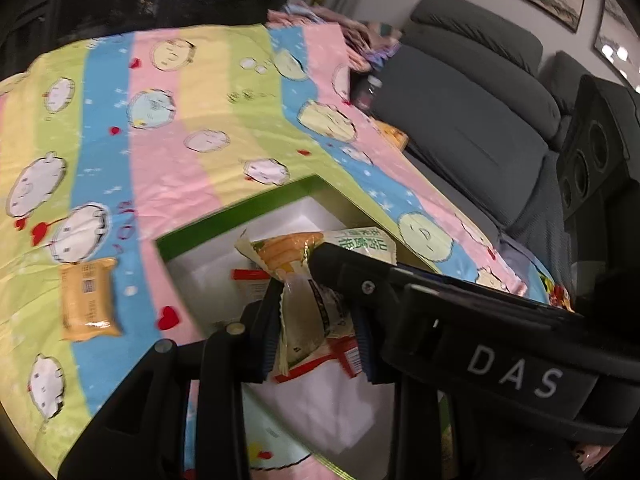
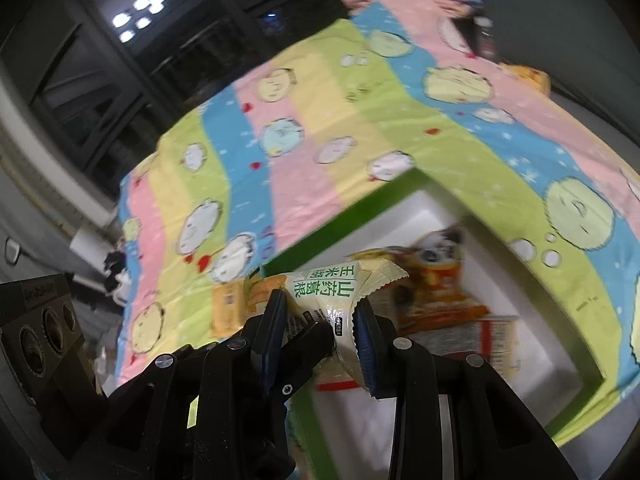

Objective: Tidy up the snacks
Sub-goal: 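Carry the white bag over the green box and lower it inside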

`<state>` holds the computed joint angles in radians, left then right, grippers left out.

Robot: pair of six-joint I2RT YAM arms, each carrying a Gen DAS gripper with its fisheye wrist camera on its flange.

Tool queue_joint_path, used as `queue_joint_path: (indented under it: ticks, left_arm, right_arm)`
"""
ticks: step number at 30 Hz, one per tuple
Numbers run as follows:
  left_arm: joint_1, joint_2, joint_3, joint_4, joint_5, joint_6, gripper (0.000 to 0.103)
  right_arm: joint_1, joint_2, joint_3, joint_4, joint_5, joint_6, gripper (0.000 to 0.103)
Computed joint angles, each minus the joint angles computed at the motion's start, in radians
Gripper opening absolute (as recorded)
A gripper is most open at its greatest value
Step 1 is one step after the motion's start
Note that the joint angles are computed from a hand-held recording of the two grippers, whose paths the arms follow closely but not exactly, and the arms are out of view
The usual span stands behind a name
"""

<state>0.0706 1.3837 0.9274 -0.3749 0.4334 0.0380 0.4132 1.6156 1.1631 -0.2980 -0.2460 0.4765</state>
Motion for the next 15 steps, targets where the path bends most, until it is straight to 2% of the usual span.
queue_joint_path:
  ticks: [10, 15]
  left_arm:
    - [-0.077, 0.185, 0.102, -0.025, -0.021, -0.005, 0.032]
    - [-0.096, 0.252, 0.14, -0.043, -0.046, -0.02, 0.032]
  right_arm:
    - [-0.088, 0.117, 0.068, -0.072, -0.036, 0.029, 0.036]
    - [-0.08, 0.173, 0.118, -0.127, 0.006, 0.045, 0.036]
